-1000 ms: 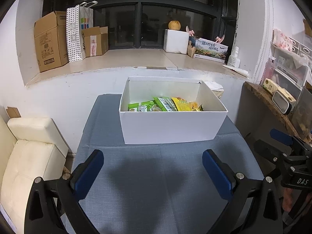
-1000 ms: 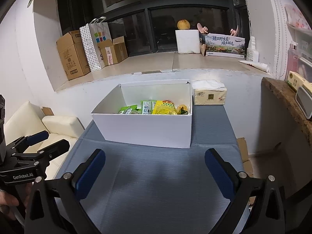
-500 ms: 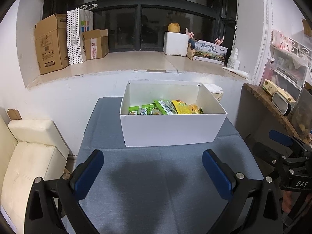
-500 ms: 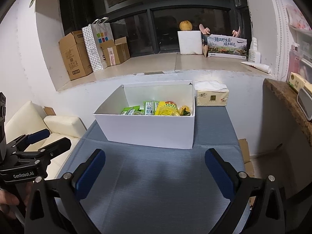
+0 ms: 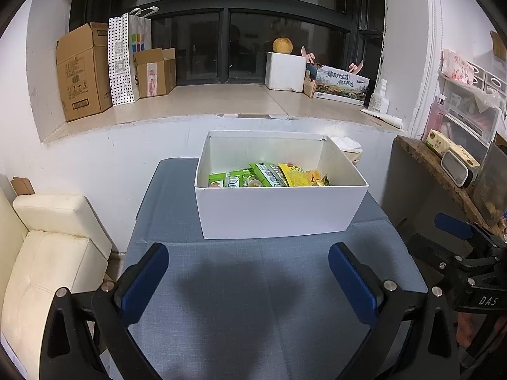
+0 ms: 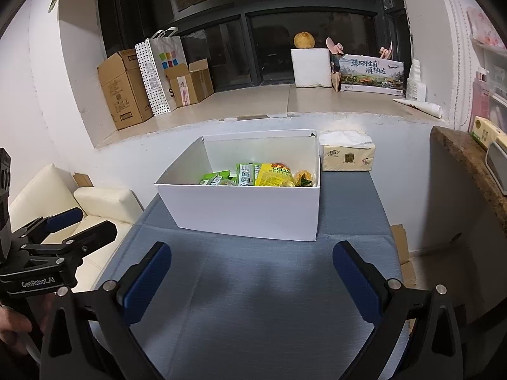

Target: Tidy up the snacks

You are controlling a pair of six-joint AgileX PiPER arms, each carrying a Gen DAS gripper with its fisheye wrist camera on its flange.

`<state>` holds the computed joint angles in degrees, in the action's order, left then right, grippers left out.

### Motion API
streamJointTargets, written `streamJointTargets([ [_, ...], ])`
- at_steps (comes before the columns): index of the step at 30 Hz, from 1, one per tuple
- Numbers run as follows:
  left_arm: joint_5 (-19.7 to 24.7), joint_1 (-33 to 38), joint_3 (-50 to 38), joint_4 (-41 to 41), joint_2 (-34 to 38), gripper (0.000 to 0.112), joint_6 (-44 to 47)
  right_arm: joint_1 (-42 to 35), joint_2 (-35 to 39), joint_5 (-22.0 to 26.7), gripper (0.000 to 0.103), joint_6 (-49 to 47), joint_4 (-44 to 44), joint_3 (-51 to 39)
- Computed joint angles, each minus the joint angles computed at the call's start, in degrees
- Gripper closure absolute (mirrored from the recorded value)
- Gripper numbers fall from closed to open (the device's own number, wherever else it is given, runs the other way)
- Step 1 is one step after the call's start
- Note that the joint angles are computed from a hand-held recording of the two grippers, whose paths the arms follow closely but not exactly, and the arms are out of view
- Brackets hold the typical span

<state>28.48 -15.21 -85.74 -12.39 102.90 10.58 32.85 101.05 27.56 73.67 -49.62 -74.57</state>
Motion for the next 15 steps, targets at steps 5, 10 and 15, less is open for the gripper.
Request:
streamJointTargets([
  [5,0.14,0.05,-0.06,0.12,0.01,0.009,0.12,0.00,-0.10,-0.44,0.000,0.13,-0.18,0.19],
  [10,0.42,0.08,-0.47,0.07,0.21,0.009,0.20,-0.24,-0.04,-0.99,0.000,-0.57,0.40,0.21],
  [15,0.40,0.07,-0.60,0.13,0.33,0.009,0.09,-0.28,0.15,-1.30,0.000,-0.91,0.66,0.08],
])
